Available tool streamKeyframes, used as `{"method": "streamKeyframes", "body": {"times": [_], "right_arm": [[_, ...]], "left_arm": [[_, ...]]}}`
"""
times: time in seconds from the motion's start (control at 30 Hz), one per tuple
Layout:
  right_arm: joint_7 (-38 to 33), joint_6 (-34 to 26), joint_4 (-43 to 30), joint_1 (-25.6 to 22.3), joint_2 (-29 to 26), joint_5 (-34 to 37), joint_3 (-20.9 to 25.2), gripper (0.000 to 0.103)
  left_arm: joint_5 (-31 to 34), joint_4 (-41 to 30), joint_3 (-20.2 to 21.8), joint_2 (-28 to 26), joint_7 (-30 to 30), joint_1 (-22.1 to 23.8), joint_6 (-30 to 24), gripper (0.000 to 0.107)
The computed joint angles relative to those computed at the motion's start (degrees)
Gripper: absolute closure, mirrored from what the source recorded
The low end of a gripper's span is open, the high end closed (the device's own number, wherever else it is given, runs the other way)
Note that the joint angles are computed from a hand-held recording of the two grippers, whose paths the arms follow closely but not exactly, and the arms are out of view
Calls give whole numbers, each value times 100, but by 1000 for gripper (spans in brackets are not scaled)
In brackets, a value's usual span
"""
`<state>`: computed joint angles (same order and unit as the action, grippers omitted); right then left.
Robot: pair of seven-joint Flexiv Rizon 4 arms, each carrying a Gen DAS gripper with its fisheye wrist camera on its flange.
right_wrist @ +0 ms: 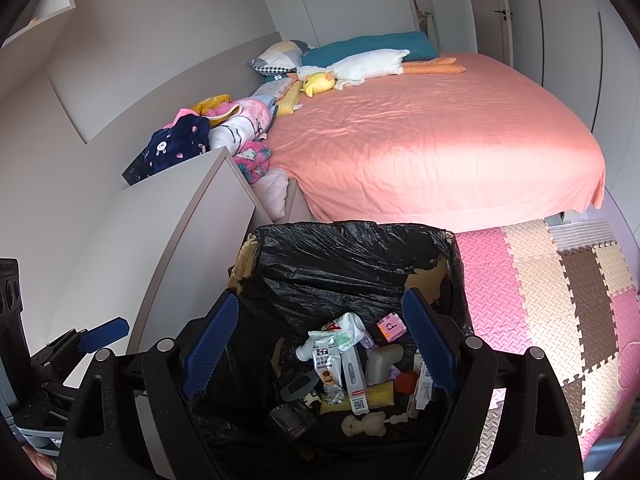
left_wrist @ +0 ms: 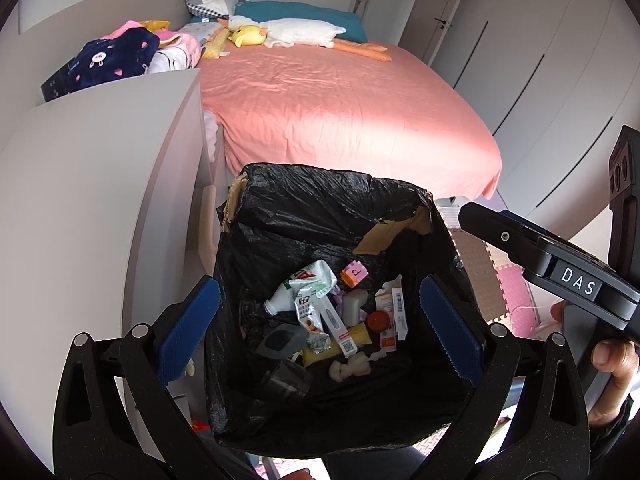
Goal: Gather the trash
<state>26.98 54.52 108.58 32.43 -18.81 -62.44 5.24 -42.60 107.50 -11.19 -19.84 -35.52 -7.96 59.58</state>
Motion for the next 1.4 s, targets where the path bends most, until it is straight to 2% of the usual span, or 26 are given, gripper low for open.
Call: {"method": "streamKeyframes", "body": {"times": [0.83, 1.2, 1.4], "right_arm": [[-2, 9, 31, -10, 17, 14, 12, 18], [5, 21, 39, -16, 22, 1, 10, 18], [6, 18, 37, -17, 22, 2, 11, 18]], "left_arm": [[140, 9, 30, 19, -57, -28, -9, 10], [-148, 3, -21, 25, 43, 29, -92, 10], [-288, 48, -39, 33, 221, -10, 51, 10]]}}
